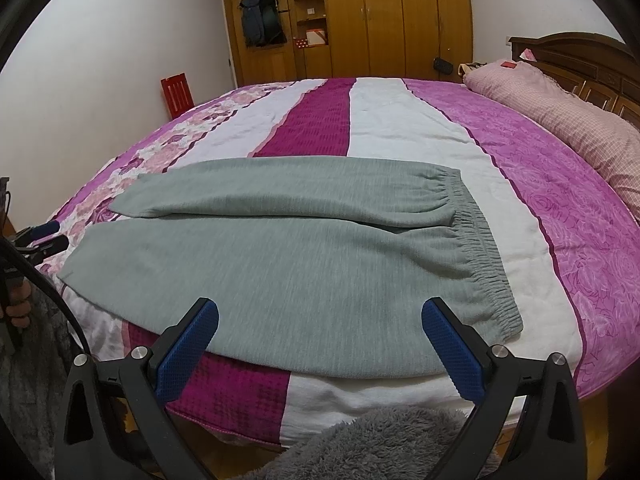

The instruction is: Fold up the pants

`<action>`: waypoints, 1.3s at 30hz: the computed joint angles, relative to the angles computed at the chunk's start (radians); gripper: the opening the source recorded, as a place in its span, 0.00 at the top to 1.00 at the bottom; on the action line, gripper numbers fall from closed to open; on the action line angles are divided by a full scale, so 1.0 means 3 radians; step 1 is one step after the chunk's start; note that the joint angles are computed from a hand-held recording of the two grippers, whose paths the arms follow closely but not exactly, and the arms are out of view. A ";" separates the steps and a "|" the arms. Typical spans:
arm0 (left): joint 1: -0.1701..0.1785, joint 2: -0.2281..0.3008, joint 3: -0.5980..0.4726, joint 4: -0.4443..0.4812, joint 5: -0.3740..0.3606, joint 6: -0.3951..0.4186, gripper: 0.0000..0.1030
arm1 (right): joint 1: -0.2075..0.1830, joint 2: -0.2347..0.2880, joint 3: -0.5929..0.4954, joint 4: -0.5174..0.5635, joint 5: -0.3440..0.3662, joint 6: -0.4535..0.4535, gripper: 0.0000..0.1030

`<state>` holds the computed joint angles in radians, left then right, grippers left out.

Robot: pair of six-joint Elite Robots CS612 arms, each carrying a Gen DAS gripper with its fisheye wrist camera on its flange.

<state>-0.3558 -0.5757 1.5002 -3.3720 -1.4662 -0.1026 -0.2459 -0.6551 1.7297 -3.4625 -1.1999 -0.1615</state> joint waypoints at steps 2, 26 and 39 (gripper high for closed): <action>0.0001 0.0001 0.0000 -0.0008 -0.0007 0.0003 0.00 | 0.0002 -0.0007 0.0004 0.0014 -0.0009 -0.0003 0.02; -0.0005 0.0000 -0.0003 0.0001 0.0002 0.0002 0.00 | 0.0014 -0.0014 0.0004 0.0040 -0.0041 -0.0057 0.01; 0.0007 -0.0004 -0.0059 0.0221 -0.0051 -0.0042 0.00 | 0.0010 -0.0041 -0.0038 0.0259 0.0067 -0.0144 0.02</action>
